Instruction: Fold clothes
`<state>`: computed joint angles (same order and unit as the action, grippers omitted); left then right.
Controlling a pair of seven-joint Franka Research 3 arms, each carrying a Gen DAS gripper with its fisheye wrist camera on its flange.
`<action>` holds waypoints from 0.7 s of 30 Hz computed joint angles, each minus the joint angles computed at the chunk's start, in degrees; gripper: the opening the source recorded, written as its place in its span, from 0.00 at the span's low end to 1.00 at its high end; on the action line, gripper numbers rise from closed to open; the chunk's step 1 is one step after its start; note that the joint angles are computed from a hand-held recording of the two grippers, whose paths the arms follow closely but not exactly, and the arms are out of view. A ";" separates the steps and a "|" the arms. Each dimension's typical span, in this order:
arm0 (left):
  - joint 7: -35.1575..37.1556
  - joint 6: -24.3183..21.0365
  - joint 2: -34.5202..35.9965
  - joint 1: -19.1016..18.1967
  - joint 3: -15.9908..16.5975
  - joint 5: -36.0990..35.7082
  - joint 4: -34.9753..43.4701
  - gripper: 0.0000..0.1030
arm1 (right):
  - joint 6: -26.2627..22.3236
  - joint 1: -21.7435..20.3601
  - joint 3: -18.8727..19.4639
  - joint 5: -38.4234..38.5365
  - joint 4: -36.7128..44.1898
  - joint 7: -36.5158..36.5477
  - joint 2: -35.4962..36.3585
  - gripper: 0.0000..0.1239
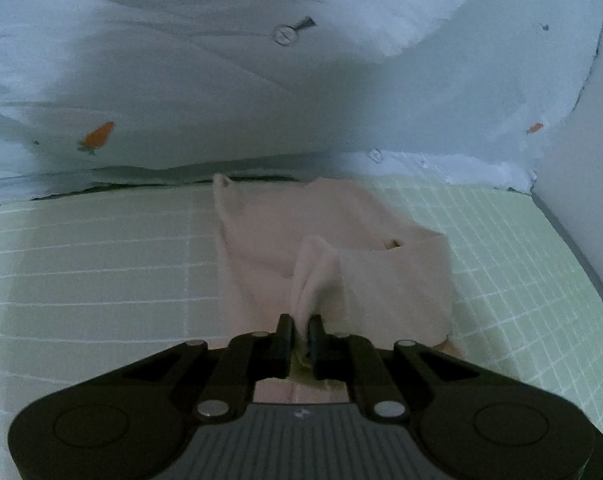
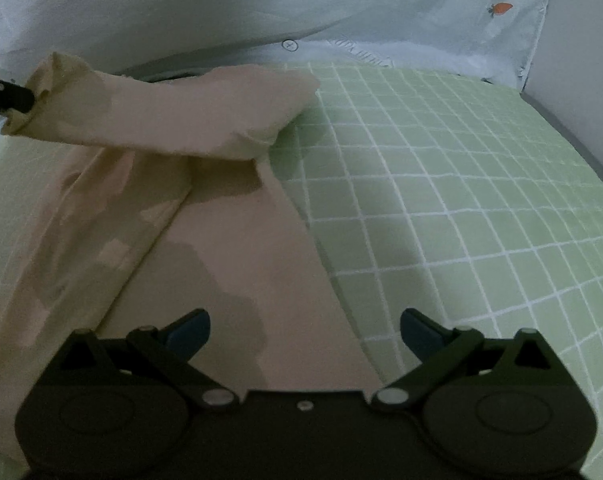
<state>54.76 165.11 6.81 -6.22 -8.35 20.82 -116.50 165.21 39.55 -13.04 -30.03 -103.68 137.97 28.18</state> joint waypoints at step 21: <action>6.49 6.66 -8.98 8.81 4.80 -8.33 -13.42 0.09 | -16.32 2.80 4.62 -15.35 3.80 24.08 -1.17 0.83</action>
